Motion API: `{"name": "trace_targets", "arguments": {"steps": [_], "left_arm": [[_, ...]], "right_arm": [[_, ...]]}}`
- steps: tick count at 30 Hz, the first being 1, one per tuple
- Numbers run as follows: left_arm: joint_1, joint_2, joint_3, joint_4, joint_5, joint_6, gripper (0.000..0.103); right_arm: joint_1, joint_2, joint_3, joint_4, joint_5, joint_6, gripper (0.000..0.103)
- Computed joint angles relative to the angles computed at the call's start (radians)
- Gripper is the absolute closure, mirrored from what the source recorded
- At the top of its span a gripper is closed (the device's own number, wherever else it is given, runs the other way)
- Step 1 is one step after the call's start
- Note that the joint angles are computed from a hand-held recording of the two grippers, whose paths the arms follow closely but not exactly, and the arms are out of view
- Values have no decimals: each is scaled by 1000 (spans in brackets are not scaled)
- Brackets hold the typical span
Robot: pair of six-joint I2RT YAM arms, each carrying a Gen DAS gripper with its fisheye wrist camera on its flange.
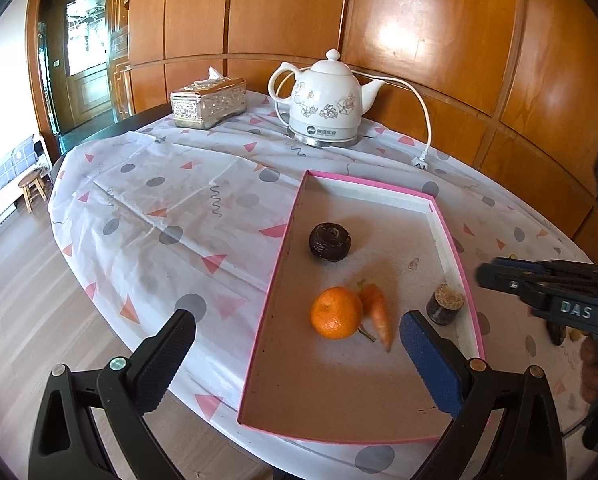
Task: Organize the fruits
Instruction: 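Lower the carrot into the pink tray and open the right tool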
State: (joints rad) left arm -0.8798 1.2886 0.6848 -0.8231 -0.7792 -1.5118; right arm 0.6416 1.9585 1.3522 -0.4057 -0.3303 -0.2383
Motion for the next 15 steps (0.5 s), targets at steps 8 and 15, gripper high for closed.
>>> {"name": "trace_targets", "arguments": {"steps": [8, 15], "left_arm": [[-14, 38, 31, 11, -2, 33, 0], [-24, 72, 60, 31, -3, 70, 0]], "right_arm": [[-131, -101, -126, 33, 48, -72, 72], [-249, -156, -193, 36, 57, -124, 73]]}}
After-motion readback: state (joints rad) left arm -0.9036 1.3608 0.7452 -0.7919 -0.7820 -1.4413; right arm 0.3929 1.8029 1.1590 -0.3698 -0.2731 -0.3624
